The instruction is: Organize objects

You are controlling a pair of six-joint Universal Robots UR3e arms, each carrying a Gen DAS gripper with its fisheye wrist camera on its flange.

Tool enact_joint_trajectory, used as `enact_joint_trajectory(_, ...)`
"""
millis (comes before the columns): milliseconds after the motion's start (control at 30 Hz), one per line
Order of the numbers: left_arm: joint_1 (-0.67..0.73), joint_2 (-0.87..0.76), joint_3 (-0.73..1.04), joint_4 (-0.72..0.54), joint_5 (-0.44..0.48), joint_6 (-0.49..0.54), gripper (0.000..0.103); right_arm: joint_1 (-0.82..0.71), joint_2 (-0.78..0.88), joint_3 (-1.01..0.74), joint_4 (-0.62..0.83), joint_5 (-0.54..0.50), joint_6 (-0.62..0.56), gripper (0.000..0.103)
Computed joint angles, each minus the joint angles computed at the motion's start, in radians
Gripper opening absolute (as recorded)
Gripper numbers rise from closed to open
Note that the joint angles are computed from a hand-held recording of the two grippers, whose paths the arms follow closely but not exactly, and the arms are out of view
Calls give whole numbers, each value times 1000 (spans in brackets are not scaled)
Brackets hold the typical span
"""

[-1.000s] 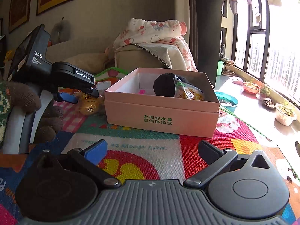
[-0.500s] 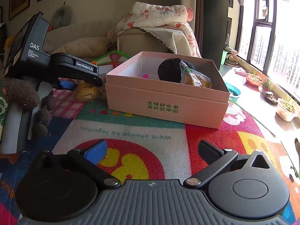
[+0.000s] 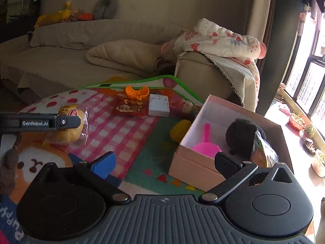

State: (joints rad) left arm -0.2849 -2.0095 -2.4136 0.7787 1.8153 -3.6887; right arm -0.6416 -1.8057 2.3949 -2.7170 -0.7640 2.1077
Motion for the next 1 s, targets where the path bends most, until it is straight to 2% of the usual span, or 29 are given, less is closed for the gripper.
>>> enact_joint_trajectory(100,92,-31,-89,163,-118,-36,61,275,279,-294,-89,-165,233,103)
enact_joint_trajectory(167,91,-55,-98,225,-116,-28,61,421,464,-504,-116,-290,380,103)
enact_joint_trajectory(267,100,-70,-105,255,-134,-31,61,560,708,-818,-69,-426,536,103)
enact_joint_trajectory(367,131,-96,-136,327,-159,-66,61,666,925,-1122,-13,-570,617,103)
enact_joint_trajectory(500,142,-115,-149,370,-144,-109,61,737,1138,-1436,87,-669,660,102)
enact_joint_trajectory(533,141,-116,-151,374,-139,-112,61,750,1174,-1489,103,-693,665,95)
enact_joint_trajectory(567,140,-117,-154,379,-136,-112,61,758,1192,-1515,114,-703,657,89)
enact_joint_trajectory(633,139,-116,-158,386,-135,-110,61,769,1193,-1503,113,-718,609,62)
enact_joint_trajectory(667,140,-115,-158,386,-136,-110,61,775,1177,-1455,69,-732,576,60)
enact_joint_trajectory(733,145,-112,-162,383,-143,-113,61,770,1117,-1322,-17,-725,494,46)
enact_joint_trajectory(800,153,-108,-165,381,-153,-119,61,751,1029,-1179,-56,-693,425,43)
enact_joint_trajectory(900,158,-103,-171,375,-161,-128,61,701,885,-994,-41,-630,344,41)
enact_joint_trajectory(1000,151,-95,-168,357,-156,-125,61,642,725,-878,123,-601,239,42)
